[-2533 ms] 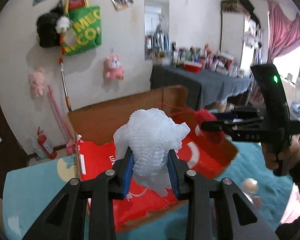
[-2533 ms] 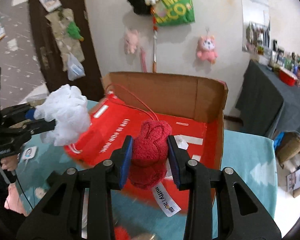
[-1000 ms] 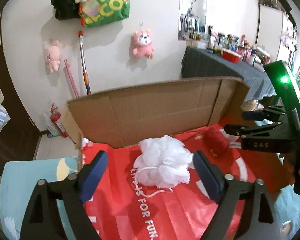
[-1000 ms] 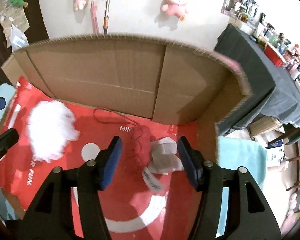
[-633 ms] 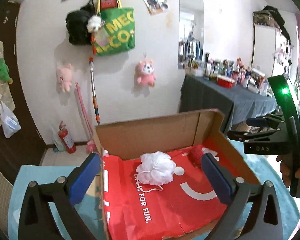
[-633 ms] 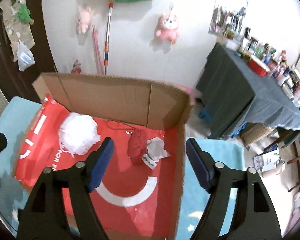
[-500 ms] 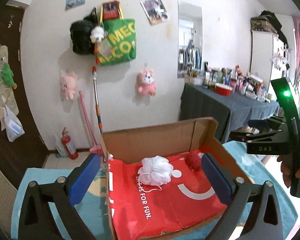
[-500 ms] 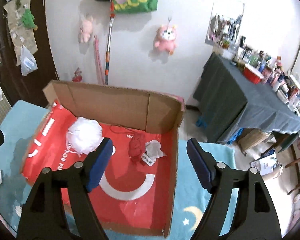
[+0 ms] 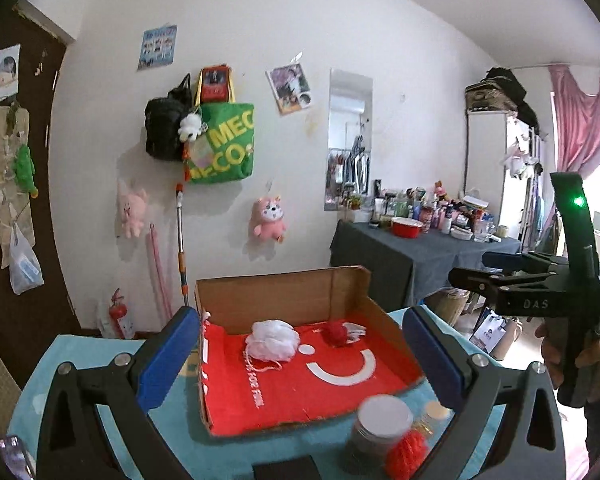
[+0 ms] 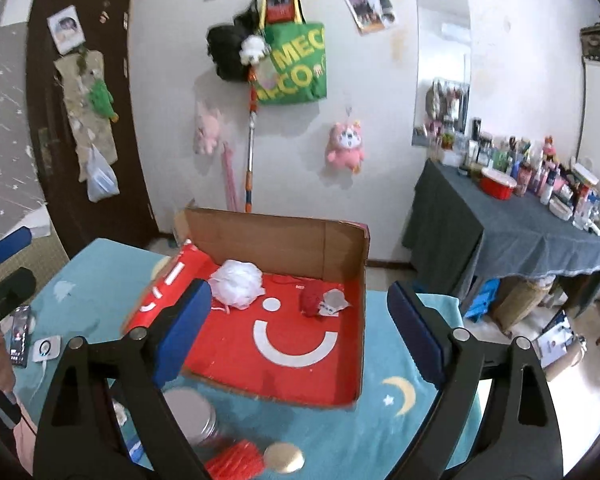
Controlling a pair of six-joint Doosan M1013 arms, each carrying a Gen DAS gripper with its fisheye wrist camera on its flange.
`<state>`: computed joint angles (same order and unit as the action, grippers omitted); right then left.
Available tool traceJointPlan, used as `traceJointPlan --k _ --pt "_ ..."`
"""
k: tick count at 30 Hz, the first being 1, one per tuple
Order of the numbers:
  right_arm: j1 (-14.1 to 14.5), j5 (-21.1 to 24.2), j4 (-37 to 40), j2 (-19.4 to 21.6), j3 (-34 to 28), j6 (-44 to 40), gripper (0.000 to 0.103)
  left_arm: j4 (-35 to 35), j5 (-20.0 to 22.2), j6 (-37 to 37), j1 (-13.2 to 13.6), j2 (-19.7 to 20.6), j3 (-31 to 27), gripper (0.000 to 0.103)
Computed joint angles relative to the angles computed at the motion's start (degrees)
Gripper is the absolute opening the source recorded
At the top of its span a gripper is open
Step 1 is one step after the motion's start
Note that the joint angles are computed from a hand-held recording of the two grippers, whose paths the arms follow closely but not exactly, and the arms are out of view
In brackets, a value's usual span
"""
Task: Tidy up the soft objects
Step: 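Move both open tools back from the box toward the remaining items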
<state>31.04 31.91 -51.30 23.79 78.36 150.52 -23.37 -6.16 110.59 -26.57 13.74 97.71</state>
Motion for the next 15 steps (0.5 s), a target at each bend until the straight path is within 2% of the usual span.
traceJointPlan --k 1,3,7,10,12,15 --pt "0.8 -0.5 -4.1 -1.1 2.2 4.0 0.09 4.7 -1.5 -5.0 -0.4 -0.8 1.7 0.103" --pt "2.2 -0.4 -11.5 -2.5 5.2 10.7 0.09 8.5 -4.1 -9.9 -1.0 -2.0 4.4 0.103" --pt "5.1 -0.6 -27.1 -5.2 12.0 25.8 0.095 2.5 -10.2 -4.3 -2.9 -4.0 9.4 0.103" --pt "6.8 0.9 -33.4 -6.4 15.7 33.8 0.095 0.7 -14.7 -3.3 -4.3 -5.1 12.9 0.103" --pt "7.8 1.1 -36.7 -7.2 18.0 37.5 0.096 0.2 -16.2 -3.2 -4.9 -5.5 14.3 0.103" --pt "9.5 3.8 -40.4 -7.3 20.1 41.3 0.097 1.2 -16.7 -4.5 -5.6 -5.7 15.9 0.103"
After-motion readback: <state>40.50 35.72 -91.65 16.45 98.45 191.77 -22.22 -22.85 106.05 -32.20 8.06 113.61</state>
